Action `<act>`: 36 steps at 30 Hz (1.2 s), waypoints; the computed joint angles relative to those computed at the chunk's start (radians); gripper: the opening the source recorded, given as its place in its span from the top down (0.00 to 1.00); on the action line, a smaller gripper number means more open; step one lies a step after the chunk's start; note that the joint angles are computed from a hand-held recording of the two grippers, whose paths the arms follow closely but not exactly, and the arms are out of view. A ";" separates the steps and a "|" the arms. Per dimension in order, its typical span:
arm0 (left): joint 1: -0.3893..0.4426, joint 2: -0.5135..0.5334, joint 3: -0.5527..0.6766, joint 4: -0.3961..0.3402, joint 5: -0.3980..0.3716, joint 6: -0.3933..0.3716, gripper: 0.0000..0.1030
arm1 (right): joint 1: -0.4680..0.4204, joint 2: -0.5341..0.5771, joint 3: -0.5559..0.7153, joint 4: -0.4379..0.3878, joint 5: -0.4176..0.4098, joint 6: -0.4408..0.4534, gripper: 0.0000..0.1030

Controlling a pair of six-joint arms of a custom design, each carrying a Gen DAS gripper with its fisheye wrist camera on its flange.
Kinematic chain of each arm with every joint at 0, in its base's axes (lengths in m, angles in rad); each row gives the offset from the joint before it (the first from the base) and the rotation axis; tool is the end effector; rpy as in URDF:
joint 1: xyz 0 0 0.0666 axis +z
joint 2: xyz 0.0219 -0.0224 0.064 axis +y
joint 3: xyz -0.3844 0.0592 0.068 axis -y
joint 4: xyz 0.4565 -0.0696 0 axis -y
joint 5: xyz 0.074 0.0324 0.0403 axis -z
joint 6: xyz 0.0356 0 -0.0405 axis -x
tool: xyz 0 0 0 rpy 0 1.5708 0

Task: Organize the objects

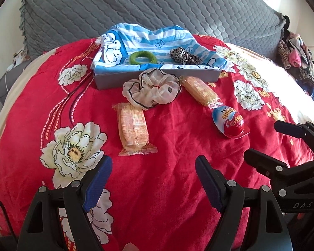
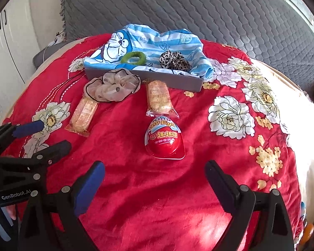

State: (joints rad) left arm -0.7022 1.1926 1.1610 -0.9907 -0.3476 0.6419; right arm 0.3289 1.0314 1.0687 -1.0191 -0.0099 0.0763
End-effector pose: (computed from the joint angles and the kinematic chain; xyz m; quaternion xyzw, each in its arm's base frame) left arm 0.3552 -0.2851 0.4067 -0.0182 0.9491 -0.0358 0.3124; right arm 0.3783 0.1291 0.4211 -0.1940 0.9371 0.0413 0.2873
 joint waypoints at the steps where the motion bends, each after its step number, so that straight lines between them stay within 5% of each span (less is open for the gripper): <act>1: 0.001 0.000 0.000 0.001 0.003 0.000 0.20 | 0.002 0.003 0.001 -0.001 0.000 0.001 0.06; 36: 0.061 0.055 -0.003 0.053 0.049 -0.002 0.20 | -0.011 0.093 0.029 0.016 -0.005 -0.014 0.06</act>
